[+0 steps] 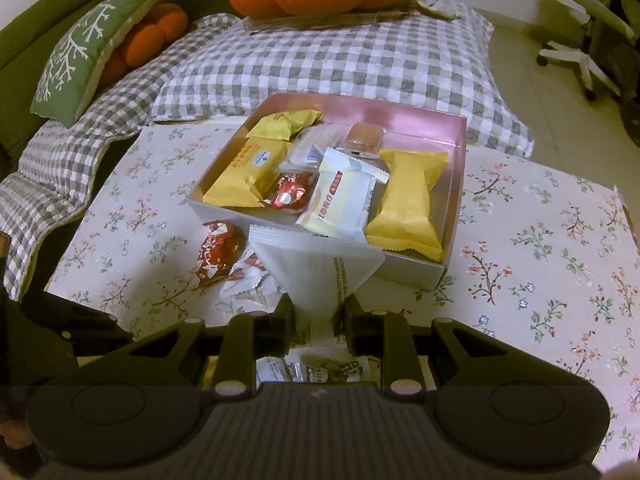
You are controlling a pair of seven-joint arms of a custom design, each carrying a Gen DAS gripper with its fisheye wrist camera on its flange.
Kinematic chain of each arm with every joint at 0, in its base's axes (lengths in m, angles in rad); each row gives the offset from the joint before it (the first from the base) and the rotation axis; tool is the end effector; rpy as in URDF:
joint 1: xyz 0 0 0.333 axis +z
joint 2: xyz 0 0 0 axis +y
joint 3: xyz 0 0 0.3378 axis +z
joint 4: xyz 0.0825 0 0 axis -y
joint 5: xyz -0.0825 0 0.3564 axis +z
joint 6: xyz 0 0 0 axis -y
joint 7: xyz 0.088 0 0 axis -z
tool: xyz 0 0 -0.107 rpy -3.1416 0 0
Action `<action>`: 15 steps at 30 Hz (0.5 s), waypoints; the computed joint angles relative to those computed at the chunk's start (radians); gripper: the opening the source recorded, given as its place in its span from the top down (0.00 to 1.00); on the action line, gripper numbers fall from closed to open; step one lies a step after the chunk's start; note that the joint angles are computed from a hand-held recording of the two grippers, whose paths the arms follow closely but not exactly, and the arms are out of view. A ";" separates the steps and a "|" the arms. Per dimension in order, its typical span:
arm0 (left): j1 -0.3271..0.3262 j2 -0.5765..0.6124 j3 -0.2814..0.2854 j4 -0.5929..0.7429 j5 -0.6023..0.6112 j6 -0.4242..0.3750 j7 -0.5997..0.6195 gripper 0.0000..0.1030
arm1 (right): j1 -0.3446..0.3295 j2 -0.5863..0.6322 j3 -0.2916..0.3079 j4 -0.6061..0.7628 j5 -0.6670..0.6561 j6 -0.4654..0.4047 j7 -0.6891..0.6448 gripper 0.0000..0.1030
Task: Organize snacks
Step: 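Lift the white wrapper with the right gripper while the left holds the gold bar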
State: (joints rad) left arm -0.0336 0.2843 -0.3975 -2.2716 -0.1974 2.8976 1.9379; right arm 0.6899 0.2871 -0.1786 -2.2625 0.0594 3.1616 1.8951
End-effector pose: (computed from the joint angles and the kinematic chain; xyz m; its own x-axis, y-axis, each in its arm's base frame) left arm 0.5144 -0.2162 0.3213 -0.5608 -0.8233 0.0878 -0.7834 0.4933 -0.3782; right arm 0.5020 0.2812 0.3495 0.1984 -0.9655 -0.1686 -0.8289 -0.0735 -0.5545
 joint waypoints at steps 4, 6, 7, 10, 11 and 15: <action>-0.046 0.005 0.047 -0.009 0.087 0.037 -0.058 0.77 | 0.000 0.001 -0.001 0.002 0.001 0.001 -0.001 0.78; -0.060 0.006 0.063 -0.014 0.129 0.051 -0.089 0.75 | 0.003 0.002 -0.004 0.002 0.002 0.002 -0.001 0.78; -0.071 0.006 0.075 -0.017 0.157 0.061 -0.106 0.74 | 0.003 0.002 -0.004 0.002 0.003 0.002 0.000 0.78; -0.079 0.012 0.086 -0.020 0.214 0.074 -0.147 0.73 | 0.009 0.003 -0.011 0.002 0.003 0.004 0.001 0.78; -0.082 0.014 0.090 -0.020 0.232 0.080 -0.159 0.73 | 0.009 0.003 -0.010 0.002 0.004 0.005 0.001 0.78; -0.104 0.025 0.116 -0.019 0.309 0.099 -0.218 0.72 | 0.009 0.003 -0.010 0.002 0.007 0.005 -0.002 0.78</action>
State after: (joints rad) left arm -0.1372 0.3089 -0.2813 -2.2908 0.1120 2.9970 1.7199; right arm 0.6990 0.2903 -0.1885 -2.2607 0.0669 3.1667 1.8929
